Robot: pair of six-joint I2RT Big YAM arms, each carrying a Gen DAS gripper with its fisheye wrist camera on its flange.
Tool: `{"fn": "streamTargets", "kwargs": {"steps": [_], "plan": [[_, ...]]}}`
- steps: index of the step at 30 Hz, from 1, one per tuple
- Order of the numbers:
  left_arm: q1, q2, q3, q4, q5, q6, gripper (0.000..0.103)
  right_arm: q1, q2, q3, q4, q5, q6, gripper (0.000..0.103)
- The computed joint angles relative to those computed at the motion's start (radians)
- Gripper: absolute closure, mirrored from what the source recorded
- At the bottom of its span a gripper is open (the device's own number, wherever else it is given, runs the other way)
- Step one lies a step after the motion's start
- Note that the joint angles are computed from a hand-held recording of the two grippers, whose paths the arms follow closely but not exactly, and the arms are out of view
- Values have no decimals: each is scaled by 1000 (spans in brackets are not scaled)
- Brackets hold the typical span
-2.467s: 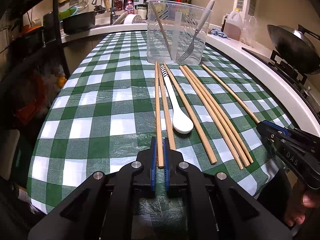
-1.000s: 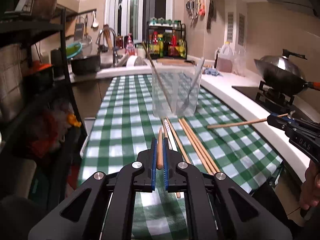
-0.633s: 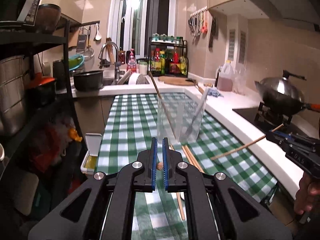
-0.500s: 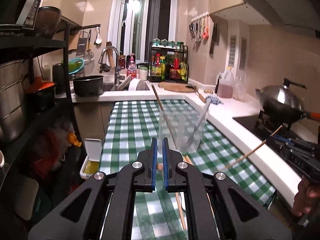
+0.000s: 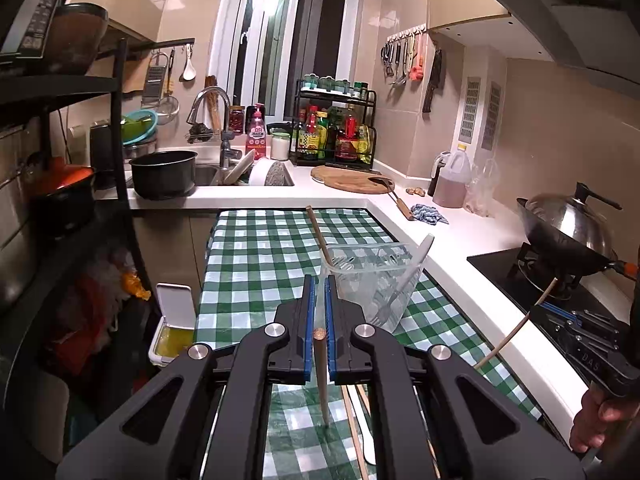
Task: Organize utensils
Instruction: 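Lift the chopstick with the left tool while the right tool carries its chopstick to the container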
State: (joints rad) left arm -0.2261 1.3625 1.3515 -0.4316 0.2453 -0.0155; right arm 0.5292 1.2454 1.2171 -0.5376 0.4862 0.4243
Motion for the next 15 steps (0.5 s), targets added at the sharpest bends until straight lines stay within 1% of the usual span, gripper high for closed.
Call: {"fn": "streamTargets", "kwargs": {"steps": [2, 5, 10, 15], "plan": [[-2, 6, 3, 2, -3, -1, 97, -2, 3, 1, 4, 2, -5, 97], [-2, 30, 16, -37, 26, -19, 97, -2, 5, 2, 7, 4, -11, 97], [-9, 38, -3, -28, 16, -25, 97, -3, 8, 4, 5, 3, -11, 97], [-11, 41, 19, -39, 23, -20, 98, -15, 18, 20, -5, -21, -9, 97]]}}
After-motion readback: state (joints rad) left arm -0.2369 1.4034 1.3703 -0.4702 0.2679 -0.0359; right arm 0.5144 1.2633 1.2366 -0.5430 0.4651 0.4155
